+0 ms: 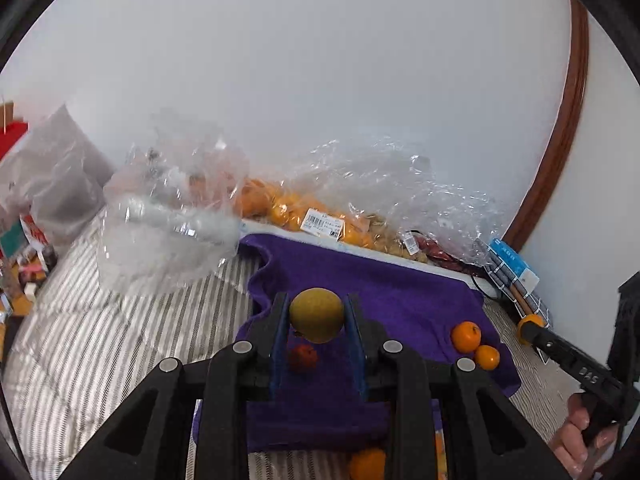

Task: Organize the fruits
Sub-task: 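Carry the orange and the yellow-green fruit over the purple towel, then lower both fruits onto the towel and open both grippers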

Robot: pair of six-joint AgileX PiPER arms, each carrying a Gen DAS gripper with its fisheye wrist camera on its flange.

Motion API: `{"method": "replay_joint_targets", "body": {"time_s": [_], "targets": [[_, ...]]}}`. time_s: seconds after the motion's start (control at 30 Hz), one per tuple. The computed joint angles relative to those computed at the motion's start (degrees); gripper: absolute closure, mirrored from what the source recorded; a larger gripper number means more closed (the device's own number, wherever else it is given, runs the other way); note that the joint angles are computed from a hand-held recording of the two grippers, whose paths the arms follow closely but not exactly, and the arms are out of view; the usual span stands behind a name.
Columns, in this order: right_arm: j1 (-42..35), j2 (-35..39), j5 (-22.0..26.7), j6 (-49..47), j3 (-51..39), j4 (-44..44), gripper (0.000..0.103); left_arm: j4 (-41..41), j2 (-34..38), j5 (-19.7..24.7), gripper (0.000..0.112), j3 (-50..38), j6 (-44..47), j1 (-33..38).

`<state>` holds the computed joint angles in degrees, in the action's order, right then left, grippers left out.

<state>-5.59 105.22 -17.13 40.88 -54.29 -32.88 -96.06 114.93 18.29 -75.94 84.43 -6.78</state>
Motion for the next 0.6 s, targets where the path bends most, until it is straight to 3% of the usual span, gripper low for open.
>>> {"method": "replay_joint_targets", "body": {"time_s": [0.07, 0.13, 0.23, 0.33, 0.43, 0.6], "targets": [[-0.6, 2.2, -1.6, 1.0, -0.4, -1.0, 0.067, 4.8, 1.3, -0.2, 0.086, -1.1, -4.6, 0.5], [-0.7, 4.3, 0.8, 7.0, -2.5, -7.1, 0.067, 10.6, 2.4, -0.6, 0.086, -2.4, -10.9, 0.7], [-1.5, 6.4, -0.7, 12.9, -3.7, -14.1, 0.067, 12.1, 3.2, 0.8, 0.086, -3.0, -12.2, 0.8], [0.1, 8.0, 3.8, 7.8, -5.5, -9.6, 0.067, 14.2, 3.6, -0.8, 0.086, -3.1, -12.9, -0.5], [0.0, 8.8, 3.7, 10.9, -6.2, -12.8, 0.067, 20.9, 5.0, 0.5, 0.086, -4.9, -19.2, -1.2], [-0.2, 9.0, 3.6, 9.7, -6.2, -11.1, 0.067, 26.6, 5.9, -1.0, 0.086, -5.9, -24.2, -2.5]]}}
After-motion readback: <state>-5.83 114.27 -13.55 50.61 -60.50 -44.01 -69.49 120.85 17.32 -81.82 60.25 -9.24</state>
